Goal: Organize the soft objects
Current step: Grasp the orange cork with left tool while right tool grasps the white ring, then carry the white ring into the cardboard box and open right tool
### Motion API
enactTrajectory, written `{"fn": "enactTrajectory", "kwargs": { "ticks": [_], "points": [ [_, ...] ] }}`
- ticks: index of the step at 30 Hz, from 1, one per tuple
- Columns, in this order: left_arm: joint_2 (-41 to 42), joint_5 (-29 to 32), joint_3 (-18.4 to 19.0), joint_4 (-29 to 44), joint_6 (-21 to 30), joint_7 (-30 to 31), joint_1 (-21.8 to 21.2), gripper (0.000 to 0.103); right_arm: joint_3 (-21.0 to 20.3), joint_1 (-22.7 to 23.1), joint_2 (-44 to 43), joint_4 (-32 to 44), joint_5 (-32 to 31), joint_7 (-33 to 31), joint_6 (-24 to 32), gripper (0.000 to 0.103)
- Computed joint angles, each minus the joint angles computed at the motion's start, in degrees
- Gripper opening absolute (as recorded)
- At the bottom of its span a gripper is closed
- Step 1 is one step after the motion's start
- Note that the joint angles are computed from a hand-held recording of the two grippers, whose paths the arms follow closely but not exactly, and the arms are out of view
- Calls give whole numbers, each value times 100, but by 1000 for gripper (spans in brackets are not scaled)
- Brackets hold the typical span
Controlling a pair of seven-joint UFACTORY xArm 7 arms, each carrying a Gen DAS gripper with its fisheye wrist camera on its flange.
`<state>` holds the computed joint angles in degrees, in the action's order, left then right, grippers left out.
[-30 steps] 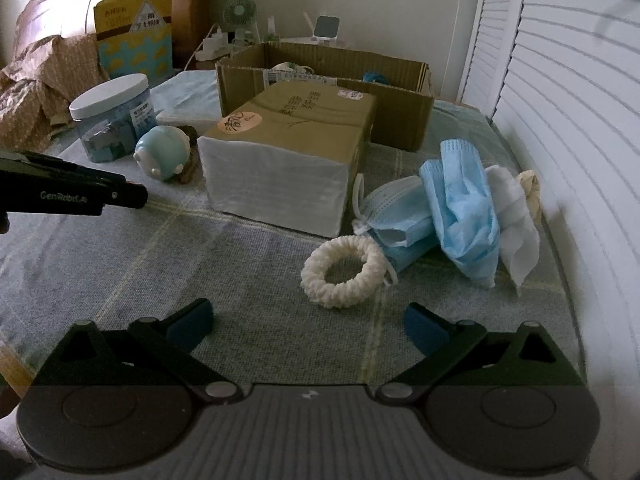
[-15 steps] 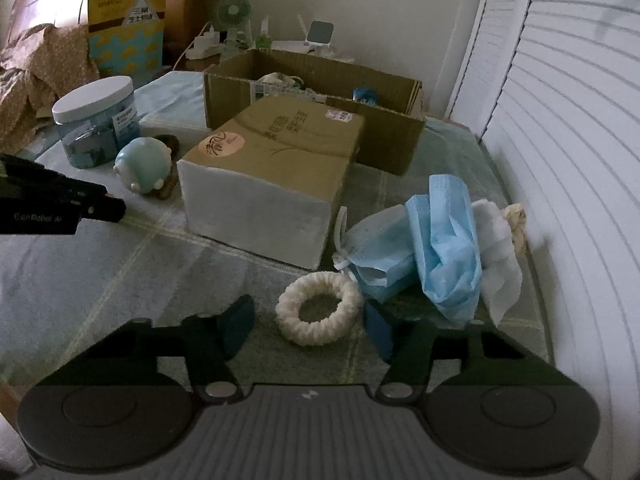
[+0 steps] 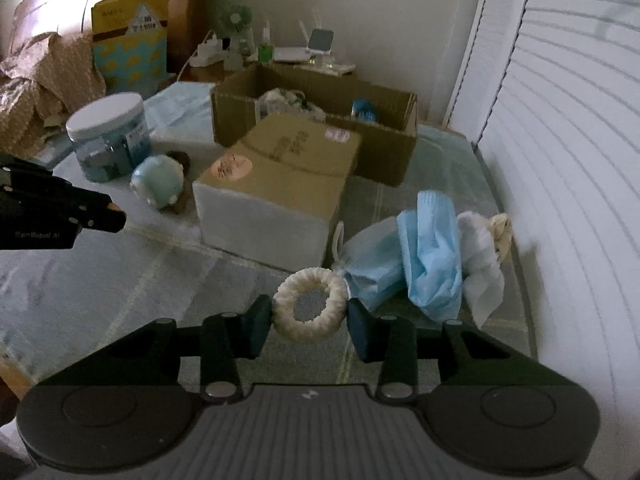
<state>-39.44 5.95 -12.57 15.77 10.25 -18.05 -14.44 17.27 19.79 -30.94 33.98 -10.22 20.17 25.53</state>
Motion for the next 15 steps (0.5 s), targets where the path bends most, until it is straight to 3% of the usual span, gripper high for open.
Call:
{"fn": "enactTrajectory", "kwargs": {
  "ticks": [6,15],
  "points": [
    [-415,-185,496,-16,358,545,-444,22,-17,10,-96,207,-16,-132,48,46],
    [-757,-440,580,-4,525,1031,-605,22,28,-326,390,846,-328,-324,-316,46]
  ]
}}
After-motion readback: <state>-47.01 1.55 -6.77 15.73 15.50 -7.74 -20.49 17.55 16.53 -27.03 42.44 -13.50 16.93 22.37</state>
